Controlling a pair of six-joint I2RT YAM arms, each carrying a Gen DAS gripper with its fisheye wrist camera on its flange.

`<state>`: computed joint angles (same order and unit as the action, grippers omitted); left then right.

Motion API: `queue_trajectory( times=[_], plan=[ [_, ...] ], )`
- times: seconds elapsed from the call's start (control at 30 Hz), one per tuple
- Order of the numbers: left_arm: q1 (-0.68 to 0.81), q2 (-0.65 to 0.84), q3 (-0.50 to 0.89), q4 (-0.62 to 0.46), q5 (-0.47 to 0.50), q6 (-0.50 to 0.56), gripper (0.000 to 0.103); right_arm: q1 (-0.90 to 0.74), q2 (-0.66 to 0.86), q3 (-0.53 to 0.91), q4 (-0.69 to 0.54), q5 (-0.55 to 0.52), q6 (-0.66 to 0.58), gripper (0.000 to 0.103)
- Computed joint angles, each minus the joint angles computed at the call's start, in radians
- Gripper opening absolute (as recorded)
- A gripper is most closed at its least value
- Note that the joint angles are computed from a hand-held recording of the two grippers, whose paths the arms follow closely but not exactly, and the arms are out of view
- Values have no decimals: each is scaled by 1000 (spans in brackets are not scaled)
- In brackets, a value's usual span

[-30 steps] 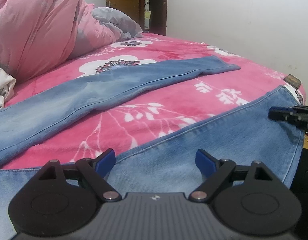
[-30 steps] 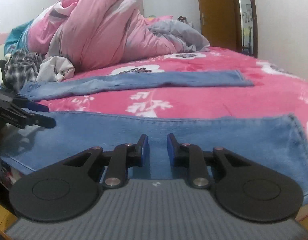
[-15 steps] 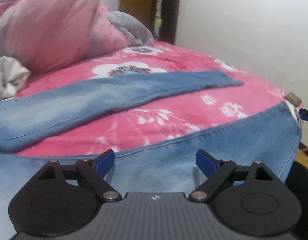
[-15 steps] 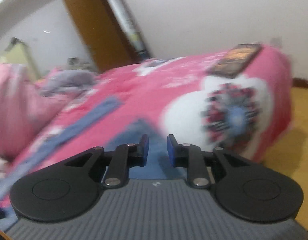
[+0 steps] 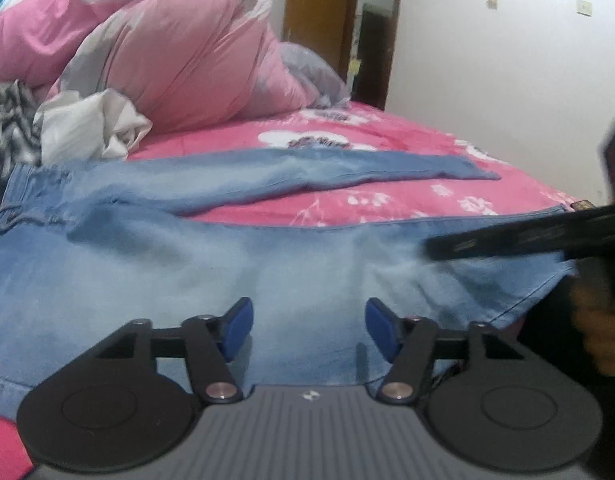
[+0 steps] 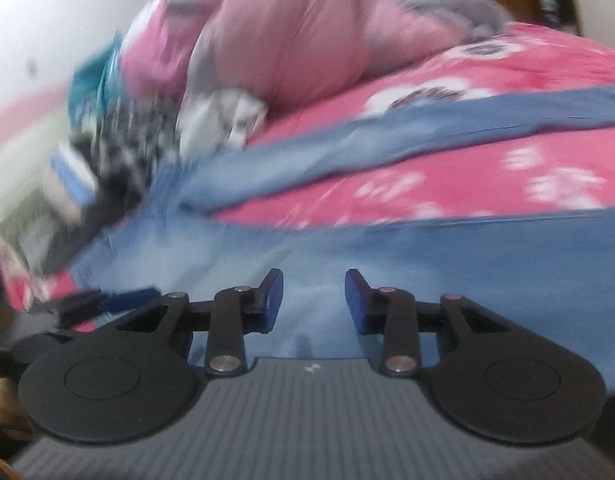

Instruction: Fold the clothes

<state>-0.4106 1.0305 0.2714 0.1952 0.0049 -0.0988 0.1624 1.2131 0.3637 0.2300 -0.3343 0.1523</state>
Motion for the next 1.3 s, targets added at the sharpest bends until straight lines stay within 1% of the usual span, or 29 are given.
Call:
queue_trajectory(
  times=[0.03, 0.07, 0.1, 0.13, 0.17, 0.23, 0.27, 0.3, 0.4, 0.43, 0.47, 0.5, 0.53, 0.6, 0.7, 0.73, 0.77, 0.83, 0.87, 0.9, 0.93, 0.97, 1.03, 1.1, 1.17, 1.23, 1.27, 1.3],
  plan=[
    [-11, 16, -14, 48, -8, 5, 57, 55, 41, 9, 29, 69, 3, 32],
    [-32, 46, -24, 94, -26, 9, 50, 103, 85, 19, 57, 134, 5, 32],
    [-53, 77, -24, 111, -46, 11, 46, 138, 124, 23, 72, 192, 0, 32],
    [-73, 108, -22, 124, -65, 12, 37, 176, 122, 2, 93, 247, -8, 32],
    [-83, 131, -27, 130, -69, 9, 35, 218, 112, -22, 114, 298, -27, 32],
    [-95, 86, -81, 153, -70, 16, 36, 267, 14, -80, 68, 360, -67, 32],
    [-94, 41, -106, 136, -62, 26, 36, 283, -51, -112, 27, 372, -75, 32],
    [-91, -10, -129, 112, -53, 36, 36, 294, -126, -130, -45, 378, -83, 32],
    [-44, -208, -169, -42, 16, 45, 35, 323, -292, -151, -263, 398, -86, 32],
    [-15, -264, -171, -85, 46, 48, 34, 323, -342, -142, -336, 394, -78, 30],
    [16, -316, -171, -127, 77, 51, 33, 320, -370, -133, -374, 386, -71, 28],
    [49, -366, -170, -168, 110, 54, 33, 321, -378, -122, -374, 380, -74, 27],
    [85, -393, -168, -176, 146, 56, 33, 322, -383, -110, -367, 374, -78, 27],
    [151, -366, -155, -133, 203, 57, 33, 338, -312, -84, -262, 364, -89, 27],
    [171, -228, -115, -38, 136, 50, 33, 358, -58, -11, -34, 331, -96, 27],
    [180, -182, -102, -20, 108, 42, 33, 355, 38, 24, 24, 307, -93, 26],
    [211, -159, -97, -30, 109, 33, 33, 360, 114, 53, 60, 302, -86, 26],
    [275, -111, -83, -51, 114, 17, 33, 377, 210, 95, 61, 310, -78, 26],
    [331, -129, -94, -73, 161, 18, 25, 380, 201, 74, 71, 309, -79, 26],
    [393, -150, -105, -97, 215, 22, 22, 382, 173, 51, 61, 308, -81, 26],
    [456, -191, -115, -141, 271, 33, 21, 385, 144, 29, 49, 307, -83, 25],
    [502, -233, -119, -187, 301, 44, 21, 387, 114, 7, 35, 306, -85, 25],
    [585, -298, -121, -259, 348, 70, 21, 377, 41, 8, -79, 276, -80, 26],
    [654, -337, -121, -287, 384, 90, 23, 377, 32, 55, -158, 270, -80, 25],
    [693, -302, -115, -224, 404, 107, 27, 394, 81, 110, -124, 267, -82, 24],
    [720, -244, -103, -154, 408, 125, 28, 431, 167, 179, -47, 268, -77, 24],
    [711, -193, -87, -114, 372, 129, 28, 451, 213, 213, -3, 269, -77, 24],
    [713, -156, -75, -95, 345, 128, 28, 480, 279, 260, 32, 278, -77, 24]
  ],
)
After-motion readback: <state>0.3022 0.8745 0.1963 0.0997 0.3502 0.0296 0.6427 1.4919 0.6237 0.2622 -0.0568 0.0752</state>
